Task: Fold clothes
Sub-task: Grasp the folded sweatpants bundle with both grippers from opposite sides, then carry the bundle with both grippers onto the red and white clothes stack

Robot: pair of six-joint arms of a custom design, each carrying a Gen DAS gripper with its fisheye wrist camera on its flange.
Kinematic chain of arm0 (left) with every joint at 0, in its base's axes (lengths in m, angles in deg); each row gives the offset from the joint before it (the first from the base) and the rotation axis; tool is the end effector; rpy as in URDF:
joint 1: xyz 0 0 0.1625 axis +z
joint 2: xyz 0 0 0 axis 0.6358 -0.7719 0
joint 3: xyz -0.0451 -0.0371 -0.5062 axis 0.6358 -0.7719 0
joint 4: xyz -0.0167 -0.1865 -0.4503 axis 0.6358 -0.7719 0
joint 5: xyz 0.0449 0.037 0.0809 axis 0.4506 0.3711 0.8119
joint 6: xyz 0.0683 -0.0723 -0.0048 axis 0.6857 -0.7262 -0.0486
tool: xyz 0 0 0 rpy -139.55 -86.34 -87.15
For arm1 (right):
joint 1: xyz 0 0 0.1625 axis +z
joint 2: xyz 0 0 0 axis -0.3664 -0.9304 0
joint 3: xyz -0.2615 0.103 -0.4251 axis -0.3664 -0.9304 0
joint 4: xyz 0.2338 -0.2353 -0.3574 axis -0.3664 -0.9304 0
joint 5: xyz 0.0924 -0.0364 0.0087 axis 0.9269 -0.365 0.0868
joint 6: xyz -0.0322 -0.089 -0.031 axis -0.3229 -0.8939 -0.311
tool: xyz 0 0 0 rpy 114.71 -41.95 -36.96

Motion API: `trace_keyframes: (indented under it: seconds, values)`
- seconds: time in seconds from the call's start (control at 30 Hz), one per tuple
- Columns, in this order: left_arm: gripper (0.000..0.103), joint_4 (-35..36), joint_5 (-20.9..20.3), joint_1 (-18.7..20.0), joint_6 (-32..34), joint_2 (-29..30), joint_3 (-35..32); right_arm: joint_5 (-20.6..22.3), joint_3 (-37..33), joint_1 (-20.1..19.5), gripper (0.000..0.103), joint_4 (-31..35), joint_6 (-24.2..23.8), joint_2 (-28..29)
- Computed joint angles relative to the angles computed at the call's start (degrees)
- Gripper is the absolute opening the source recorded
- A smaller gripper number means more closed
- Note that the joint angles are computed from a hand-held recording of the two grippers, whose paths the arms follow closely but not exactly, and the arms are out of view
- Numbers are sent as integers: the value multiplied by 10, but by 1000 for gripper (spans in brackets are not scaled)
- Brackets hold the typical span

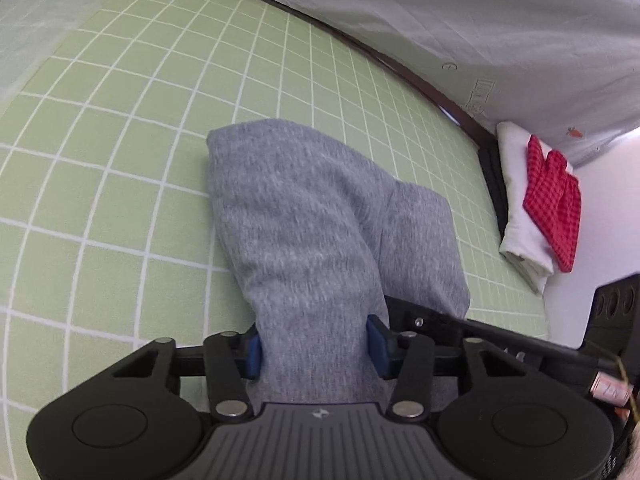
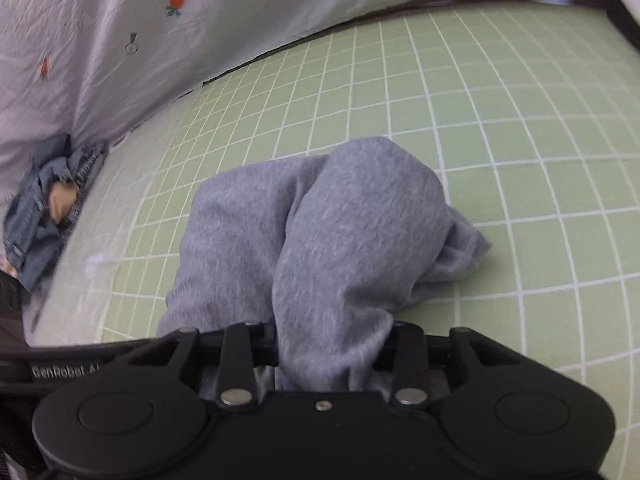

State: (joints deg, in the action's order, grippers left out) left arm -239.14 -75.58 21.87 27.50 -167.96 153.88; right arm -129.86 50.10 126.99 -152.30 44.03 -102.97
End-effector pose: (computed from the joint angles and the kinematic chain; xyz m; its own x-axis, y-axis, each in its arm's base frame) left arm -0.0511 -0.4397 0.2084 -0.9888 -0.0174 -0.1484 0.0477 0.9043 -0.4243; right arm 0.2475 -0.5314 0.0214 -0.8951 -0.2272 0.3835 -0.3545 0.8844 -0.3035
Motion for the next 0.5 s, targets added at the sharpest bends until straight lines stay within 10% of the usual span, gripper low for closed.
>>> trace_keyframes:
  seconds: [0.5]
  values:
    - [44,-37,13,-150,8,45,14,-34,111,2,31,-126,-7,-105]
